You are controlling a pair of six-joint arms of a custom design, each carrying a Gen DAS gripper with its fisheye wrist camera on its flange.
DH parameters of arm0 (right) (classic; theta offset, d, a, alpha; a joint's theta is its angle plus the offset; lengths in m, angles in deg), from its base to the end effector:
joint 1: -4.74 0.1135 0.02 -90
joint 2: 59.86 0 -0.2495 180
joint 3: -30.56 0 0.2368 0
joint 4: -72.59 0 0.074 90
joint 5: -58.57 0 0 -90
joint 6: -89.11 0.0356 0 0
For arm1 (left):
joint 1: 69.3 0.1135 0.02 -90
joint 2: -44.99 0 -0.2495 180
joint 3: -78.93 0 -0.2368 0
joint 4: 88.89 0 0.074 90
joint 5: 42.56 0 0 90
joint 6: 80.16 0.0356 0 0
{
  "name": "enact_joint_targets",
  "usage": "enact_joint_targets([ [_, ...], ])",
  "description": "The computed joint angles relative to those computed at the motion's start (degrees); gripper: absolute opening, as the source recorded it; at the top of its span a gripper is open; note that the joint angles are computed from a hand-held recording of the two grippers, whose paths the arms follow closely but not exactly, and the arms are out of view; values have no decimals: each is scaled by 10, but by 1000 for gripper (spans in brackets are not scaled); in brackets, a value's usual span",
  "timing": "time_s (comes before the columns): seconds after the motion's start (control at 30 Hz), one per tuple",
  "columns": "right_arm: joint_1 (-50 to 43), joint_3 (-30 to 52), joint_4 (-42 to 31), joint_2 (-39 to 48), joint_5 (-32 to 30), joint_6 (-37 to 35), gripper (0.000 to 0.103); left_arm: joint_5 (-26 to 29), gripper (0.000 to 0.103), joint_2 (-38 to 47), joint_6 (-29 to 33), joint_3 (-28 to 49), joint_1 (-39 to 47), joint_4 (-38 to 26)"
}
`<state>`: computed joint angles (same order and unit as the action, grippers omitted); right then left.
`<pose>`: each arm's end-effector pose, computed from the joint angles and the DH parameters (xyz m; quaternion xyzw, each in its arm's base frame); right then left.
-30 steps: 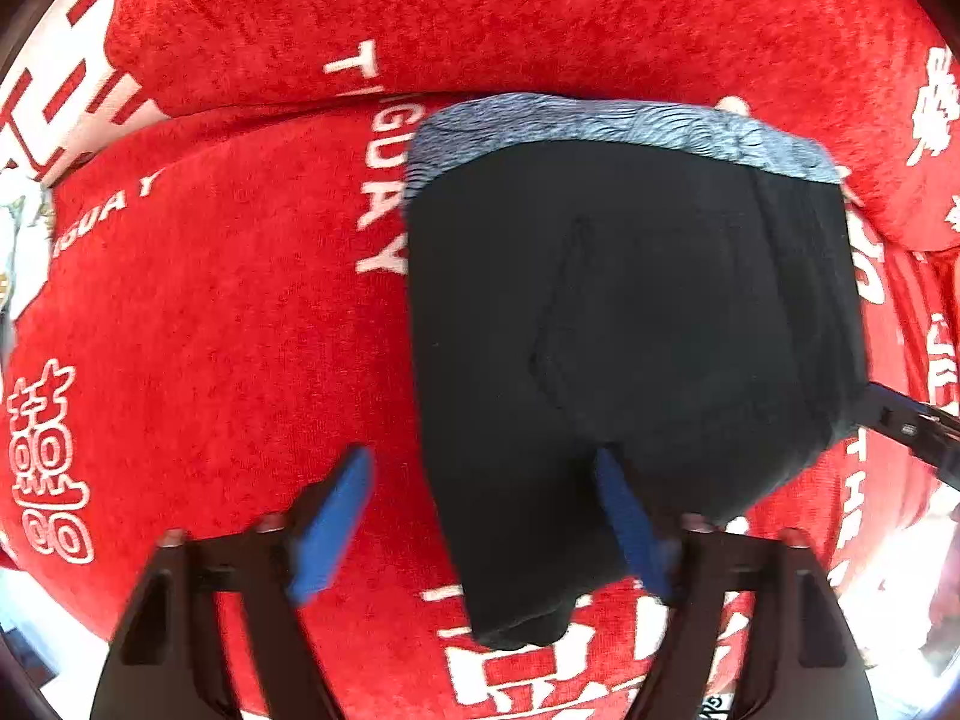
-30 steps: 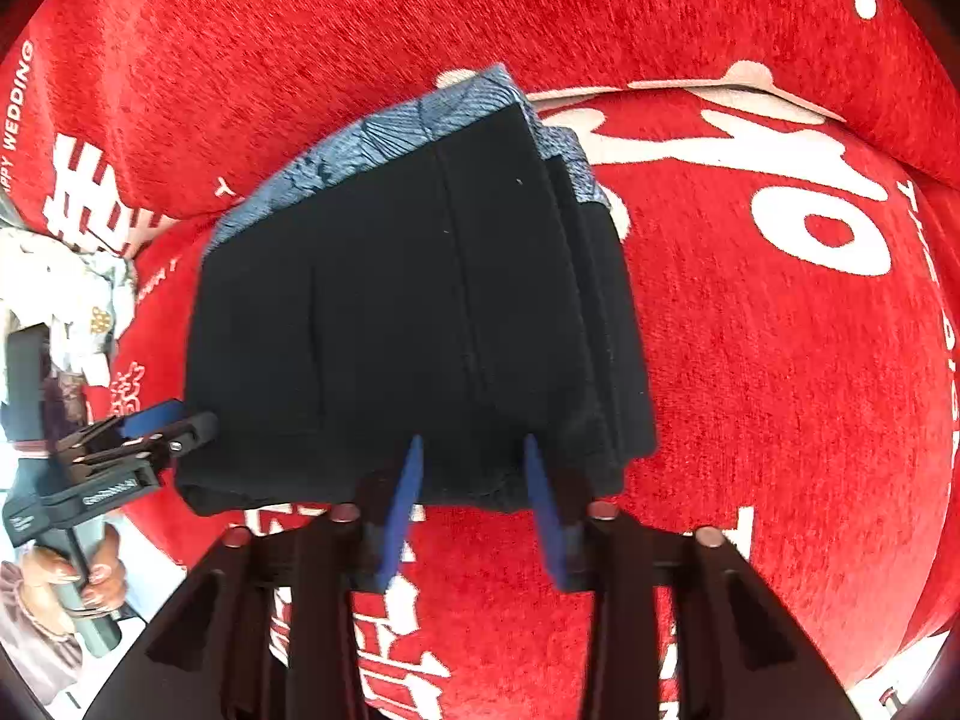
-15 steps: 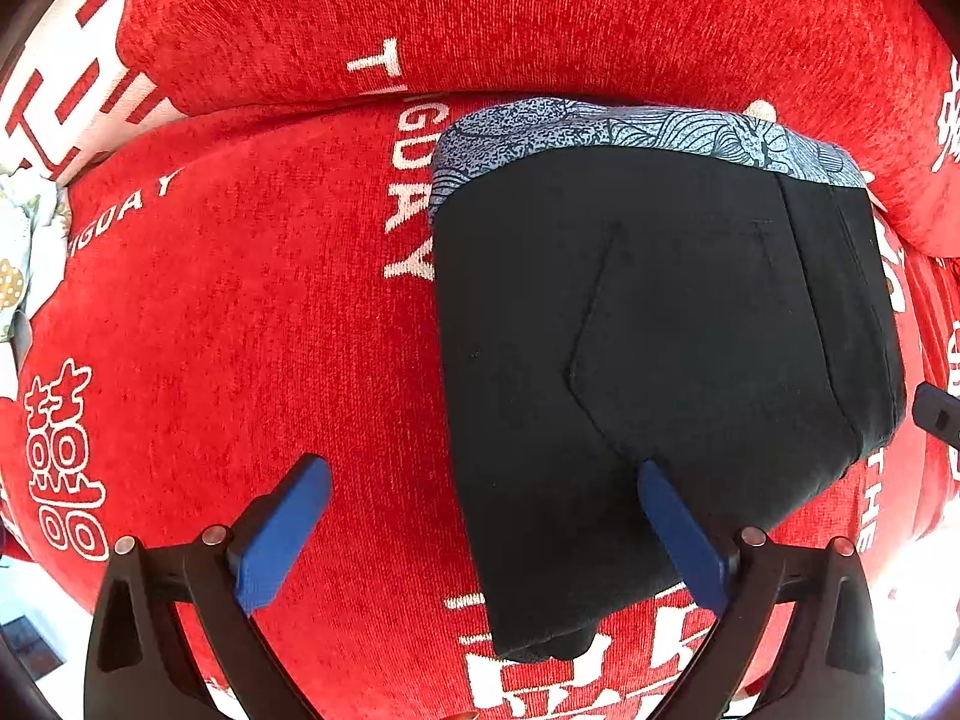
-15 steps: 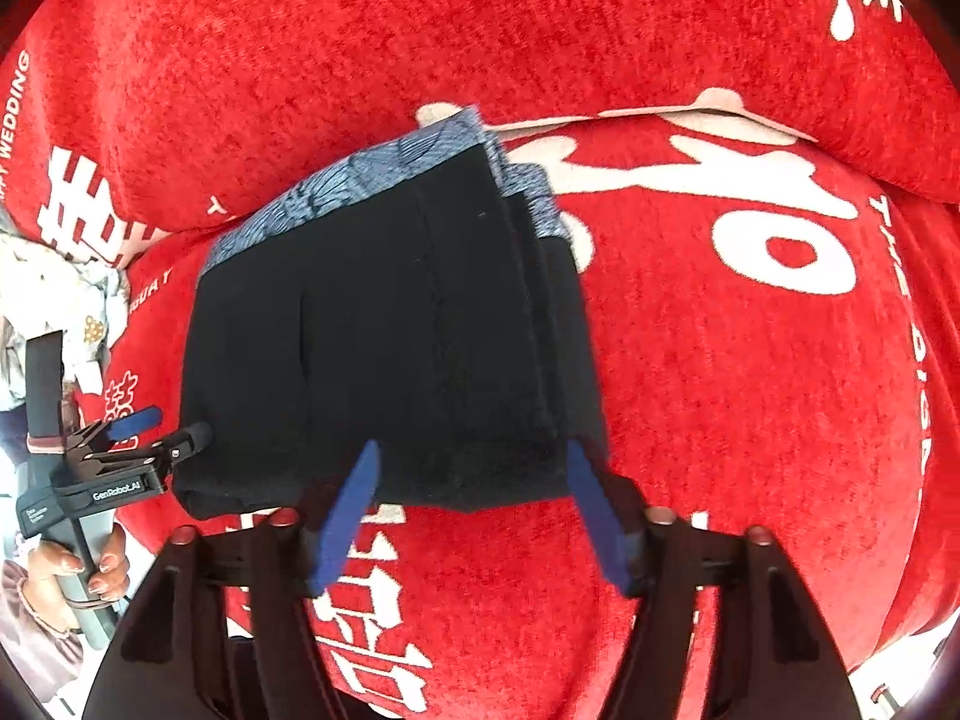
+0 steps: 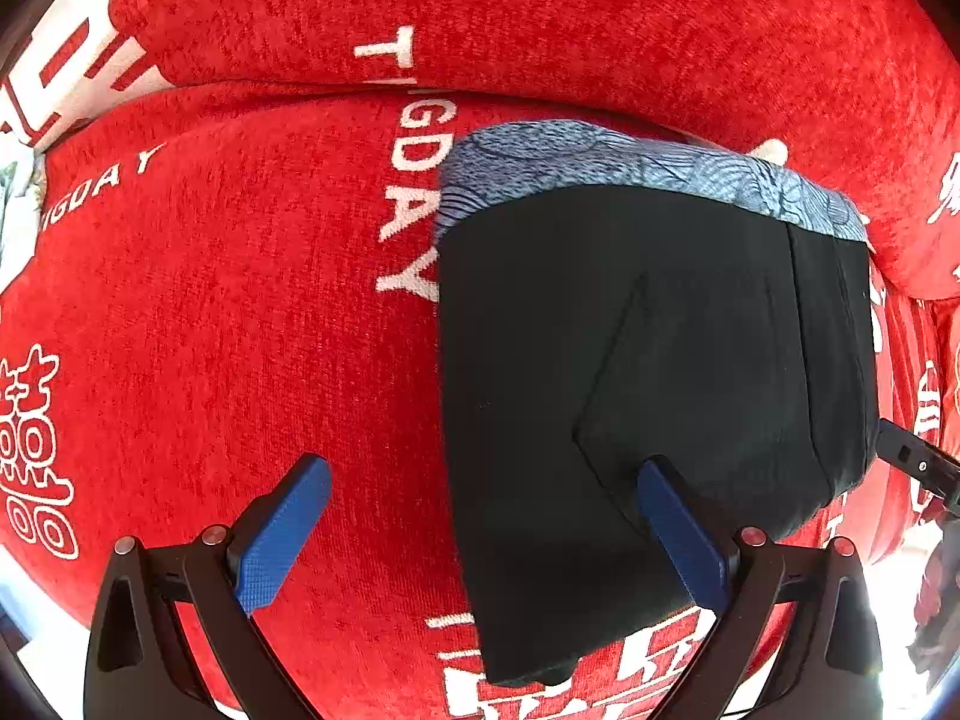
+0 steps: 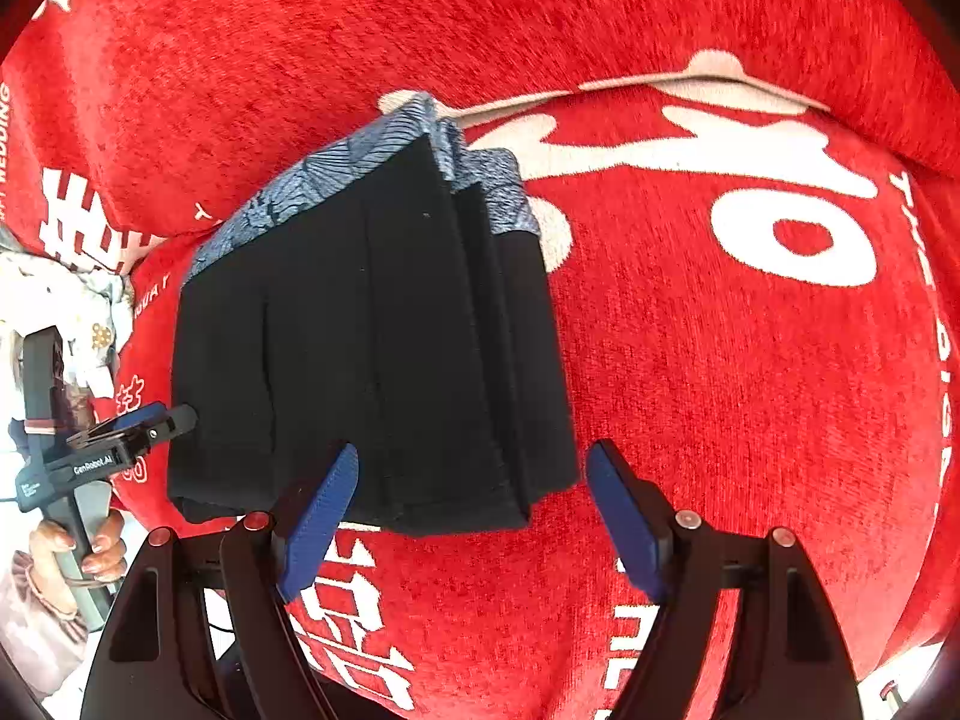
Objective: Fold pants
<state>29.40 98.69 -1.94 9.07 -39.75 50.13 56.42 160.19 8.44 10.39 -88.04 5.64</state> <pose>0.1748 0.0859 0.2373 0.2165 0.9653 0.1349 0.0564 0.3429 -0.1222 0.2147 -0.1508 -0.9854 0.0783 0.0069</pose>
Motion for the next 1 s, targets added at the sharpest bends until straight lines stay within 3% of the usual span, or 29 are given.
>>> enact_joint_targets([
  [0.2, -70, -37, 29, -19, -55, -51, 82, 52, 102, 47, 10, 51, 33, -23],
  [0.5, -212, -109, 119, -1, -205, -162, 82, 165, 102, 141, 40, 121, 42, -41],
  [0.57, -241, -124, 153, 24, -254, -192, 82, 171, 102, 149, 40, 119, 34, -24],
  [0.73, -262, -134, 220, 96, -309, -237, 84, 175, 102, 164, 25, 120, 13, 11],
  [0.87, -255, -140, 266, 123, -318, -224, 85, 163, 103, 163, 13, 113, 1, 30],
  [1.0, -254, -133, 269, 128, -313, -201, 84, 173, 103, 160, -2, 91, 0, 43],
])
